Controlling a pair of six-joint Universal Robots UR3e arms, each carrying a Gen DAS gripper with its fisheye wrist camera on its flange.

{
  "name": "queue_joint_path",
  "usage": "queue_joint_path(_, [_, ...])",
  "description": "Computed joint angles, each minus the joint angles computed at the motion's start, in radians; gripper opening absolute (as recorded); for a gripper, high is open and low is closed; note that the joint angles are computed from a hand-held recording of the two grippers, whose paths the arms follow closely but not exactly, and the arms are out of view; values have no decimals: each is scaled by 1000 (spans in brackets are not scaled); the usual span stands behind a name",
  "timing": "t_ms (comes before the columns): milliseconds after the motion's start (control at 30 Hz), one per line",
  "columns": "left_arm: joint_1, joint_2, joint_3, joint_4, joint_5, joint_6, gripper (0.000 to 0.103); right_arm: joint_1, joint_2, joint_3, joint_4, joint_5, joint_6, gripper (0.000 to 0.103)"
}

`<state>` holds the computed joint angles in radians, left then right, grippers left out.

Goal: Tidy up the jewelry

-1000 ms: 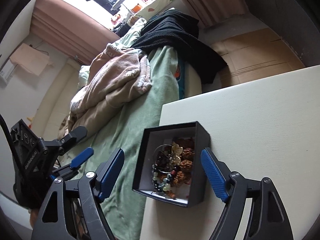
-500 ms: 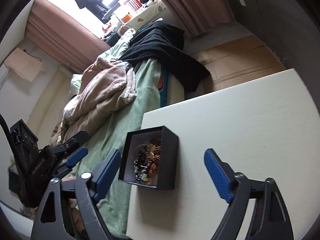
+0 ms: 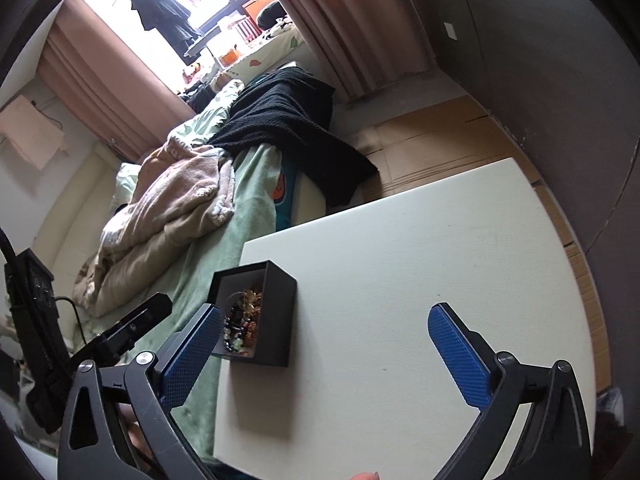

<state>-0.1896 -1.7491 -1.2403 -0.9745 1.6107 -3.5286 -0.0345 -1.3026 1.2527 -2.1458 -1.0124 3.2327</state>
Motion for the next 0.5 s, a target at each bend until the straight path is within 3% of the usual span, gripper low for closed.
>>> queue_joint_path(500, [-184, 34, -17, 54, 189, 11, 102, -84, -186, 187, -14, -42, -108, 103])
